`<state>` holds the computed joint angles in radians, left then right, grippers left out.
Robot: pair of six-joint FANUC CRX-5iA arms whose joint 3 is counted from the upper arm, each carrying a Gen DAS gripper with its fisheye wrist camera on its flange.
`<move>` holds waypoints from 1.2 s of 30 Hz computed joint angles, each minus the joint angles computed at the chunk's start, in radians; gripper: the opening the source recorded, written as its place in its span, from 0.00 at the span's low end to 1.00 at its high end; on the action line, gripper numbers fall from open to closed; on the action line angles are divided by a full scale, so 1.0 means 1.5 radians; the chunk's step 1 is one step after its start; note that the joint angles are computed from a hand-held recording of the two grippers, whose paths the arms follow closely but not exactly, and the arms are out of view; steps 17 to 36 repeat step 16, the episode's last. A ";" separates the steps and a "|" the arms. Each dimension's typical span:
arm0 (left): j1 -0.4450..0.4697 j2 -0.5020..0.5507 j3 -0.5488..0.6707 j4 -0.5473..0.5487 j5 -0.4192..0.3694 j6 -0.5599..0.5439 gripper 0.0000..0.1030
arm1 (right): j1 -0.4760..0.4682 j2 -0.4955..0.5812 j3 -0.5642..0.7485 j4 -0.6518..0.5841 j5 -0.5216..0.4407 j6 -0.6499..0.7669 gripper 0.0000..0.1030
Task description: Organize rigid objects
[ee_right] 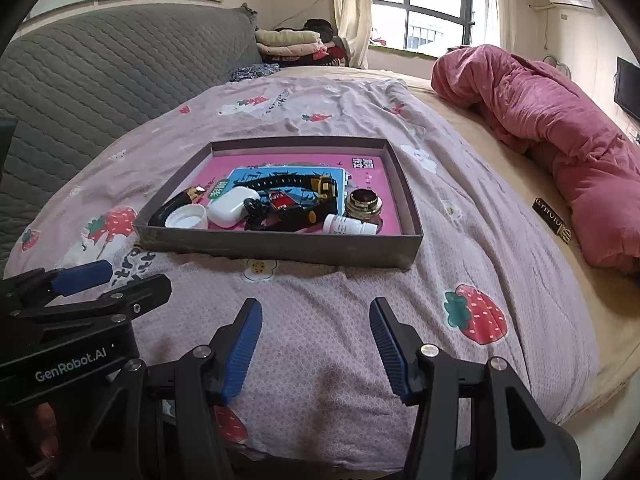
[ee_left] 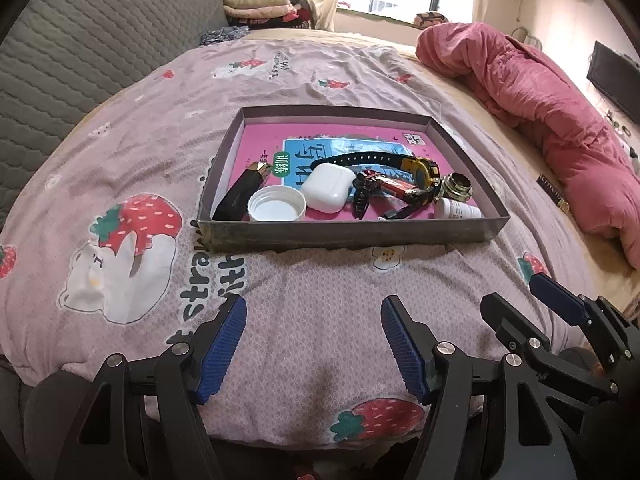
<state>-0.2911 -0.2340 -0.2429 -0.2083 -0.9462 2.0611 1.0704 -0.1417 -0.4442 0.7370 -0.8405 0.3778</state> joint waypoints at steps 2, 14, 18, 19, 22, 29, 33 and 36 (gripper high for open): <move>-0.001 0.002 0.001 -0.001 0.000 0.001 0.69 | -0.001 0.005 0.004 -0.008 -0.001 0.007 0.54; 0.014 0.013 -0.012 0.017 0.004 -0.005 0.69 | -0.015 0.010 0.001 -0.019 0.010 0.003 0.54; 0.034 0.007 -0.028 0.049 0.025 -0.032 0.69 | -0.025 0.010 0.000 -0.022 0.018 0.001 0.54; 0.034 0.007 -0.028 0.049 0.025 -0.032 0.69 | -0.025 0.010 0.000 -0.022 0.018 0.001 0.54; 0.034 0.007 -0.028 0.049 0.025 -0.032 0.69 | -0.025 0.010 0.000 -0.022 0.018 0.001 0.54; 0.034 0.007 -0.028 0.049 0.025 -0.032 0.69 | -0.025 0.010 0.000 -0.022 0.018 0.001 0.54; 0.034 0.007 -0.028 0.049 0.025 -0.032 0.69 | -0.025 0.010 0.000 -0.022 0.018 0.001 0.54; 0.034 0.007 -0.028 0.049 0.025 -0.032 0.69 | -0.025 0.010 0.000 -0.022 0.018 0.001 0.54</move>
